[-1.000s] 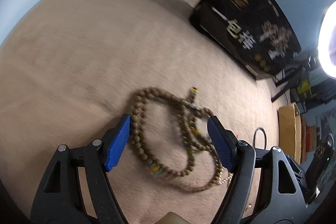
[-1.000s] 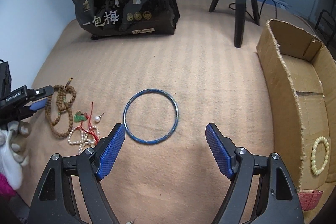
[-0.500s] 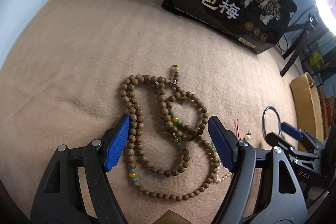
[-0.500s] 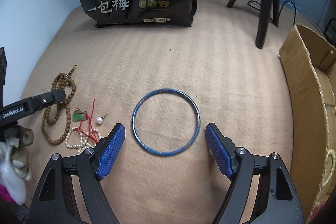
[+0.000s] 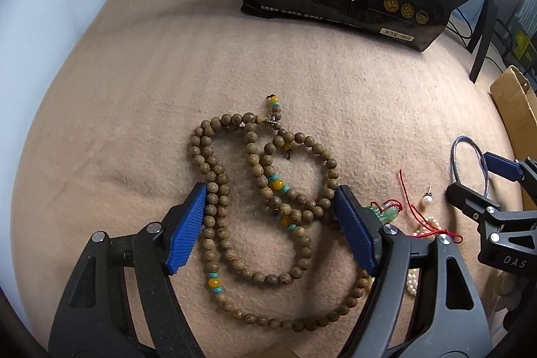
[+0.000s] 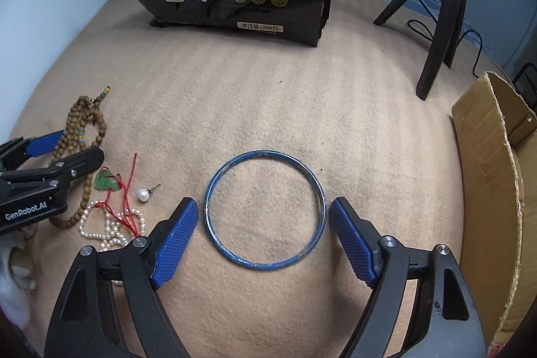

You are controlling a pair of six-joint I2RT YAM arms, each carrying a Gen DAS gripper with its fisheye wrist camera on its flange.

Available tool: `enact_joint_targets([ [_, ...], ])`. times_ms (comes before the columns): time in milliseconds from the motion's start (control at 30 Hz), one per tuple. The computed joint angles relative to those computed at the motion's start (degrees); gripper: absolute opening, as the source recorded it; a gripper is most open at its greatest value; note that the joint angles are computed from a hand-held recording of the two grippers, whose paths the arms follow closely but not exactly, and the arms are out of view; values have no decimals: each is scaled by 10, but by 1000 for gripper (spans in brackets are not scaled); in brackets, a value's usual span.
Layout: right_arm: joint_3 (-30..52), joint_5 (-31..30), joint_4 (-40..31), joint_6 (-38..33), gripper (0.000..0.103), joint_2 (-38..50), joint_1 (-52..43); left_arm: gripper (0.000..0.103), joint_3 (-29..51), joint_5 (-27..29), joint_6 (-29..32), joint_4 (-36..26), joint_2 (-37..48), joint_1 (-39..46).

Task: Organize jewelry
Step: 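Grasp the brown wooden bead mala with the left tool while the right tool grasps the blue bangle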

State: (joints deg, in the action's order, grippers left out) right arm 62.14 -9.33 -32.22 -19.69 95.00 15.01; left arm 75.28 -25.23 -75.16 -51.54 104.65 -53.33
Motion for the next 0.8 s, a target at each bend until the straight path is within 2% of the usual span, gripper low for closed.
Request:
enact_joint_targets([
  [167, 2, -4, -8, -10, 82, -1, -6, 54, -14, -11, -25, -12, -14, -13],
  [233, 3, -3, -9, -13, 82, 0, -5, 38, -41, -11, -33, -10, -41, -13],
  [267, 4, -2, -9, -13, 82, 1, -5, 35, -50, -10, -33, -6, -48, -9],
  [333, 1, -5, -8, -15, 76, -4, -7, 23, -68, -8, -41, 3, -65, -6],
  [367, -1, -7, -8, -17, 71, -7, -10, 21, -76, -6, -43, 9, -72, -4],
  [400, 0, -11, -10, -18, 71, -8, -12, 16, -85, -5, -44, 14, -79, -3],
  [500, -6, -17, -7, -21, 71, -14, -15, 12, -102, -3, -42, 26, -95, 0],
  [800, -21, -28, -12, -30, 71, -56, -27, 11, -134, -19, -61, 31, -153, -12],
])
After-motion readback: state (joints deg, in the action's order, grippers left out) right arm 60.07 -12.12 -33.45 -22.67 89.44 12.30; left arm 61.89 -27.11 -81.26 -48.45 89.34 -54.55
